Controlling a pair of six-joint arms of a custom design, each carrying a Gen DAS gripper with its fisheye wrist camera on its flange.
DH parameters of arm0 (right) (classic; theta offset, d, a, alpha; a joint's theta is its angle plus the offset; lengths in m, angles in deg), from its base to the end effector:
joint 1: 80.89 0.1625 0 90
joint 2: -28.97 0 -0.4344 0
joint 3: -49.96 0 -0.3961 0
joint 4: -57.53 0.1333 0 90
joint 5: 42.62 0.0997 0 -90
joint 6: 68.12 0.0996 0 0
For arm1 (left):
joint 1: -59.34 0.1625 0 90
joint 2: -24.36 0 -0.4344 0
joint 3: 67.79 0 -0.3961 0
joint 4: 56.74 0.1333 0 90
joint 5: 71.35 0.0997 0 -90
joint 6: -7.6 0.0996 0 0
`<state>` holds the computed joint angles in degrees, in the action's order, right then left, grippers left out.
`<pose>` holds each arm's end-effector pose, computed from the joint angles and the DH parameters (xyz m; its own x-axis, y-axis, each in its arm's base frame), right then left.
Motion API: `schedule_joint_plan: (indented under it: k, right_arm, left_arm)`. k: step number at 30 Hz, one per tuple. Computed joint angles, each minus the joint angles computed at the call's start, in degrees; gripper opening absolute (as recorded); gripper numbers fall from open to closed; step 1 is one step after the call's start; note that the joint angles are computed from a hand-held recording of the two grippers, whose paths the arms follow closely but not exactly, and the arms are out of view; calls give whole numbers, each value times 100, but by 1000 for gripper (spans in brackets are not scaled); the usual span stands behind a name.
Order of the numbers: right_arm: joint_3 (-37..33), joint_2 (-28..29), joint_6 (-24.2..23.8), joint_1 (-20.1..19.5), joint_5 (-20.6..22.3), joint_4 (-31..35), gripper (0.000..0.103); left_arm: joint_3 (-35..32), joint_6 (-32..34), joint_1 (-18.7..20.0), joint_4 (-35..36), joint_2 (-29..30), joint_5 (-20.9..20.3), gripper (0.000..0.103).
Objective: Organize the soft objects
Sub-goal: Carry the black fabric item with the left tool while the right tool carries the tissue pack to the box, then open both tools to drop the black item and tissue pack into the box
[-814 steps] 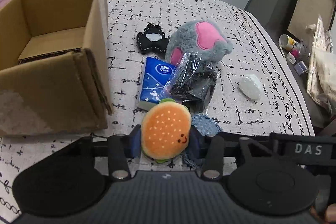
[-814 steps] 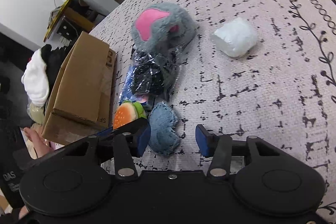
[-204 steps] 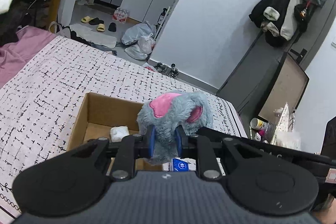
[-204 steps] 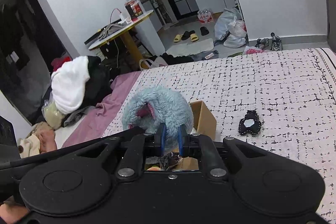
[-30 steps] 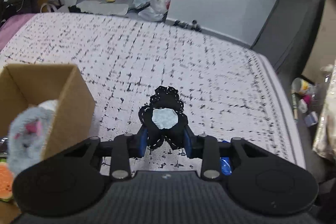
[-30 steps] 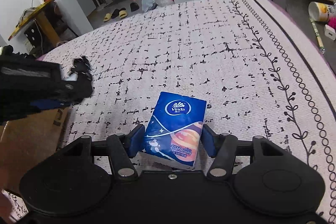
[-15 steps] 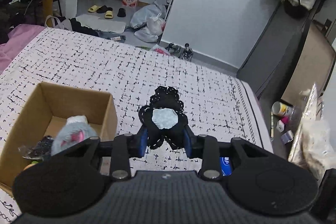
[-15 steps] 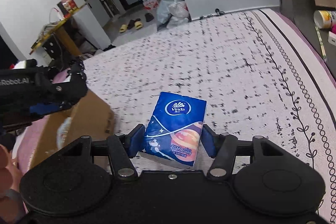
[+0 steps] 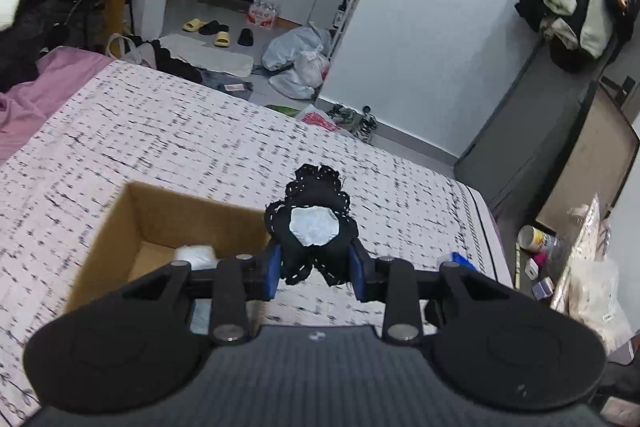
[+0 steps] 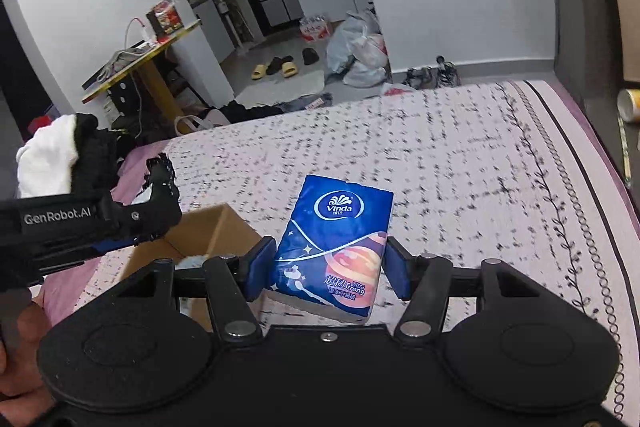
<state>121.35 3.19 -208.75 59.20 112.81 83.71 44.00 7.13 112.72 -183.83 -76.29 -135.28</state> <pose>0.4773 -0.3435 -0.0021 -0.8370 0.2810 0.4696 -0.2558 0.5578 -0.7896 -0.1186 -0.4565 0.4761 -0.8400 0.3755 -0.3916 0.5295 0.7248 -0.4408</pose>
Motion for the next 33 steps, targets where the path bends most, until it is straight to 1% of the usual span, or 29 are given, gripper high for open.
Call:
schedule_joint_plan:
  k: [5,8,16,22,27,30,31,33]
  right_arm:
    - [-415,192,-417,-21,-65,-38,57]
    - [-629,307,-559,-40,-114,-40,57]
    - [-1082,632,-628,-99,-247,179,57]
    - [-1458,886,-732,-148,-345,386,57]
    - [-1865,1131,-890,-154,-357,613,57]
    - [-2160,1298,-946,-161,-363,791,57]
    - [-2271,1363,-946,-163,-366,874,57]
    - [-2589,1547,-940,-166,-366,1117,57]
  left_arm:
    - [-319,213,332,-50,108,34,33]
    - [-471,334,520,-92,206,58,33]
    - [-811,664,993,-48,476,-31,34]
    - [-869,717,1312,20,642,-161,35]
    - [-810,769,1545,-69,740,-269,35]
    - [-805,750,1682,-136,791,-321,39]
    - [-820,733,1723,-128,806,-333,43]
    - [-881,696,1813,-67,803,-508,46]
